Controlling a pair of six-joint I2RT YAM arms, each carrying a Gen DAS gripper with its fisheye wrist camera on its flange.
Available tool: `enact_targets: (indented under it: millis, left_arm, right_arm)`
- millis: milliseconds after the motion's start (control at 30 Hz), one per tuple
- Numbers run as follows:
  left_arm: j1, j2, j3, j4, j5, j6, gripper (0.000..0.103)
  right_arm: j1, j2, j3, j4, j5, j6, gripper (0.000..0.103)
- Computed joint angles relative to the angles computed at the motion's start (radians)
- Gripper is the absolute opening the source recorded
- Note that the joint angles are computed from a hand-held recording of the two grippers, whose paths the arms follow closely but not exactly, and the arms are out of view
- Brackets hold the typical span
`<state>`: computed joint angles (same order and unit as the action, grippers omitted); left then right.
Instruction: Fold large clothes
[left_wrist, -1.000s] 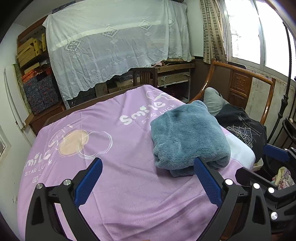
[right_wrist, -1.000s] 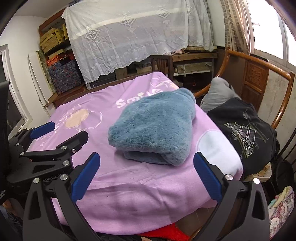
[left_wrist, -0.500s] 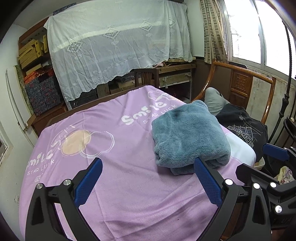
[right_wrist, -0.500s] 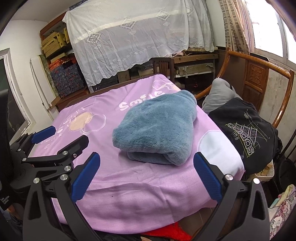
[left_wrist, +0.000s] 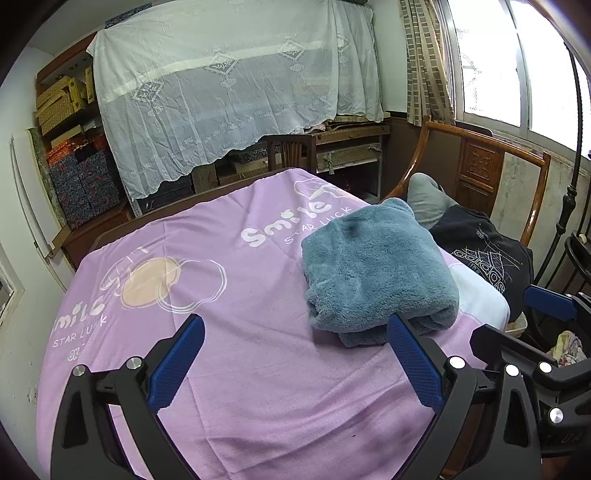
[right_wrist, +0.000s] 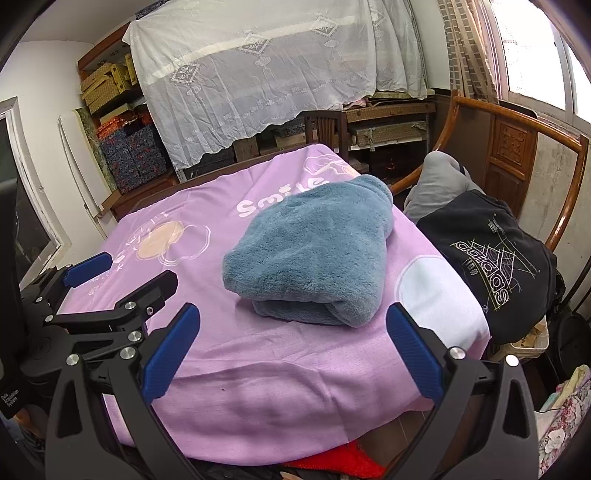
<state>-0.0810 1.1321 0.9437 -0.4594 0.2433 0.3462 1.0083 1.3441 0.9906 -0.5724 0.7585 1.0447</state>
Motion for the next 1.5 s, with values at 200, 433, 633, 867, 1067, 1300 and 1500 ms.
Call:
enact_targets:
  millis: [200,433,633,867,1067,1300,1500]
  left_arm:
    - [0.000,0.001,0.000,0.000,-0.001,0.000,0.099]
    - [0.001,-0.004,0.001,-0.009,0.001,0.002,0.099]
    - [0.004,-0.002,0.007,-0.022,0.008,0.006,0.099]
    - [0.026,0.010,0.015,-0.037,0.054,0.021,0.099]
    - [0.026,0.006,0.010,-0.025,0.048,0.023,0.099]
    - [0.024,0.006,0.012,-0.027,0.045,0.024,0.099]
    - [0.026,0.008,0.013,-0.025,0.046,0.025,0.099]
  right_arm:
    - [0.001,0.000,-0.001,0.000,0.001,0.001,0.098]
    - [0.001,0.000,-0.001,-0.001,0.001,0.002,0.098]
    - [0.000,-0.001,-0.002,0.001,-0.001,0.001,0.098]
    - [0.006,0.001,-0.002,-0.001,0.004,0.009,0.098]
    - [0.011,0.003,-0.003,0.005,0.001,0.014,0.098]
    - [0.011,0.004,-0.002,0.004,0.001,0.016,0.098]
    - [0.009,0.001,-0.004,0.005,0.000,0.012,0.098]
